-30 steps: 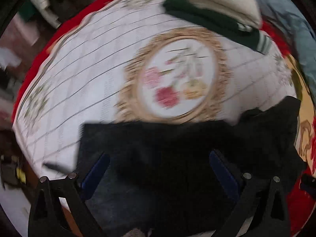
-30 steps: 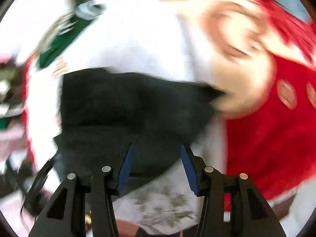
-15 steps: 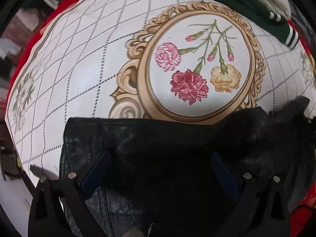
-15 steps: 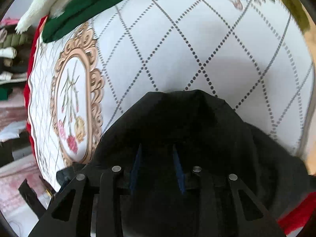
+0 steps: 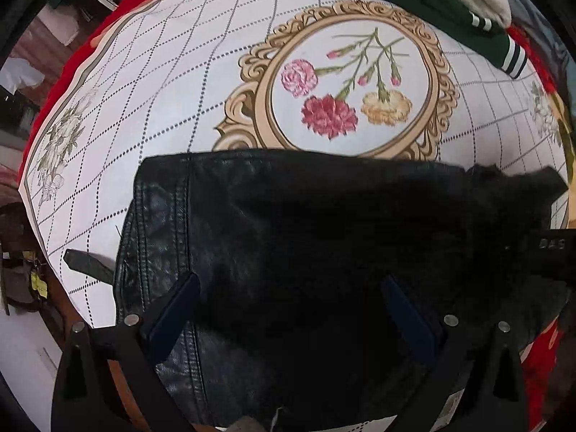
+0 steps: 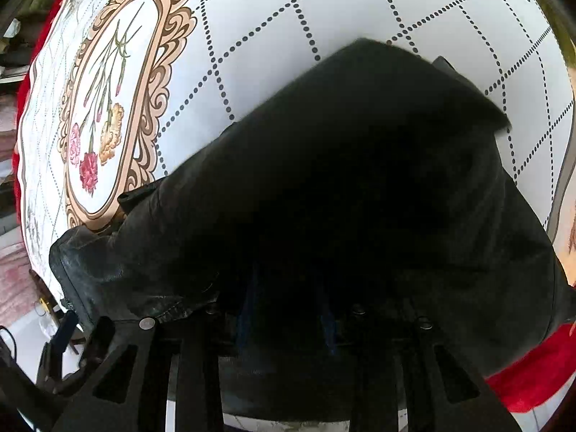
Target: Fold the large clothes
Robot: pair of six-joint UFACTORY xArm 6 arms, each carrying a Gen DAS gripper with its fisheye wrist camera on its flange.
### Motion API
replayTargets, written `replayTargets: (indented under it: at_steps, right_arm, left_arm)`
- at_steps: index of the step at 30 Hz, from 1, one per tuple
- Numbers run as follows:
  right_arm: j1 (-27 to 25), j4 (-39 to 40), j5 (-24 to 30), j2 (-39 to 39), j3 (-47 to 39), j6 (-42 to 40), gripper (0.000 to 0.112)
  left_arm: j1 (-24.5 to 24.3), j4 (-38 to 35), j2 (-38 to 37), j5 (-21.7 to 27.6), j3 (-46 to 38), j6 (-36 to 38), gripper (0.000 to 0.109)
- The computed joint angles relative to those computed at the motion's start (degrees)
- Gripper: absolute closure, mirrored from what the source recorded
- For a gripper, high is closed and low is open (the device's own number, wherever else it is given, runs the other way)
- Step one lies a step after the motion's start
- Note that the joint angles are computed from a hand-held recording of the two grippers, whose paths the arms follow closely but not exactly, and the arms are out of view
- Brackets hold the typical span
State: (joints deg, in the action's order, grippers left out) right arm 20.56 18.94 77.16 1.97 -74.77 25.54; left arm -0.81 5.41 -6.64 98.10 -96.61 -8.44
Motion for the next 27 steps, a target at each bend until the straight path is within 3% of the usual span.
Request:
replayTargets:
  at_steps: [4, 6, 8, 9, 12, 17, 18, 21, 22, 27]
  right_arm:
    - [-2.94, 4.74, -3.70, -9.05, 7.46, -3.59, 0.074]
    - [-5.43, 6.60, -4.39, -15.79, 12.51, -4.13, 0.061]
    - [-8.59, 8.50, -4.17, -23.14, 17.85, -3.68, 0.038]
    - [-9.83, 9.27, -3.99, -25.85, 19.76, -3.23, 0.034]
    - [-16.10, 11.25, -2.02, -36.42, 27.81, -1.69, 0.032]
    - [-26.93, 14.04, 0.40, -49.75, 41.71, 0.53, 0.032]
    - [-25.79, 15.59, -1.91, -52.19, 45.01, 2.42, 0.032]
    - [-28.66, 23.40, -7.90, -57.85, 53.09, 0.16, 0.033]
    - [-27.68, 27.09, -12.00, -58.66, 55.82, -1.13, 0.033]
    - [-21.19, 38.54, -28.07, -53.73, 59.19, -7.64, 0.033]
  left_arm:
    - [-1.28, -0.97, 0.62, 0.73, -2.40, -0.40, 0.006]
    - [-2.83, -0.89, 1.50, 0.30, -3.94, -0.61, 0.006]
    - [-4.53, -0.84, 1.78, 0.15, -4.62, -0.79, 0.006]
    - [-5.40, -0.92, 1.94, 0.32, -4.78, -0.86, 0.006]
    - [-6.31, -1.76, 1.91, -0.68, -2.94, -0.68, 0.006]
    - [-9.50, 1.60, -2.13, -8.06, 8.08, -2.14, 0.006]
    - [-8.90, 0.52, -2.49, -9.08, 9.62, -2.79, 0.006]
    - [-8.15, -0.51, -2.63, -10.00, 10.64, -3.17, 0.006]
    - [-8.09, -0.48, -2.64, -10.00, 10.60, -3.09, 0.006]
    - [-7.75, -0.72, -2.14, -8.63, 9.39, -2.43, 0.006]
